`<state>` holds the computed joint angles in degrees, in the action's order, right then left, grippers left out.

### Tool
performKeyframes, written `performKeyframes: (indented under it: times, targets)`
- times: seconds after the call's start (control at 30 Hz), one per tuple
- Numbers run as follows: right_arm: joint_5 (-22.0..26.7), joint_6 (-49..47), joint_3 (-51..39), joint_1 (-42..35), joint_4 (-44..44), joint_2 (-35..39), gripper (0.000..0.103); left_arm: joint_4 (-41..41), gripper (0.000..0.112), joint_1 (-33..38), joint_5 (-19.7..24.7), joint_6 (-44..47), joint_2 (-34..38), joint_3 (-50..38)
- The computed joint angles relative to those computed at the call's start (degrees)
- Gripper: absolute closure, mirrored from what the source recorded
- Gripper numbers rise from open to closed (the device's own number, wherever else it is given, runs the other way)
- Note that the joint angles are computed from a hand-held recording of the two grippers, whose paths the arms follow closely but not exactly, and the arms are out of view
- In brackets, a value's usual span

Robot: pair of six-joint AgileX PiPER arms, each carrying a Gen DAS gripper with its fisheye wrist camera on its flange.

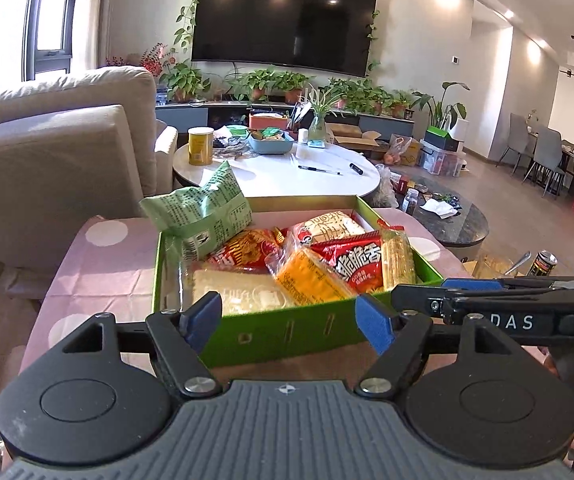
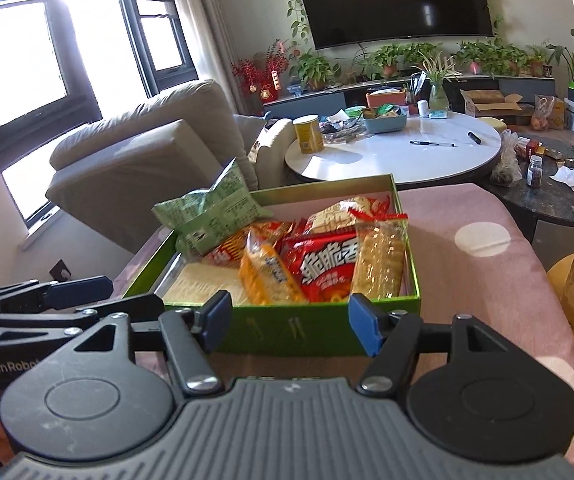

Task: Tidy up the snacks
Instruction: 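Withdraw both grippers from the green box, then move the left gripper to the brown printed bag while the right approaches the yellow-green bean bag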

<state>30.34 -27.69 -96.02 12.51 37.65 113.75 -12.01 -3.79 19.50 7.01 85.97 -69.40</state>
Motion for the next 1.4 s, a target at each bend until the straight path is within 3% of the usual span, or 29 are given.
performKeyframes:
  times: [0.37,0.6,0.97,1.23,1.4]
  targets:
    - [-0.1,-4.2,7.8,0.9,2.4,-5.4,0.038,3.8,0.037,1.1,0.5,-2.6,-8.5,8.1]
    - [0.0,-5.9,11.9,1.6,2.7,-8.2,0.038,0.8,0.036,3.4,2.7,2.5,-14.2,13.9]
    - [4.1,-9.8,16.3,3.2,0.1,-11.1,0.037,-14.2,0.033,10.2,10.7,26.5,-23.2,22.7]
    - [11.2,-13.3,16.2,5.1,-8.3,-11.0,0.032,-14.3,0.03,10.6,13.6,34.7,-27.4,27.9]
    - [11.5,-11.4,17.0,6.5,-16.2,-10.9,0.029,-12.6,0.03,9.3,14.4,35.9,-27.3,28.9]
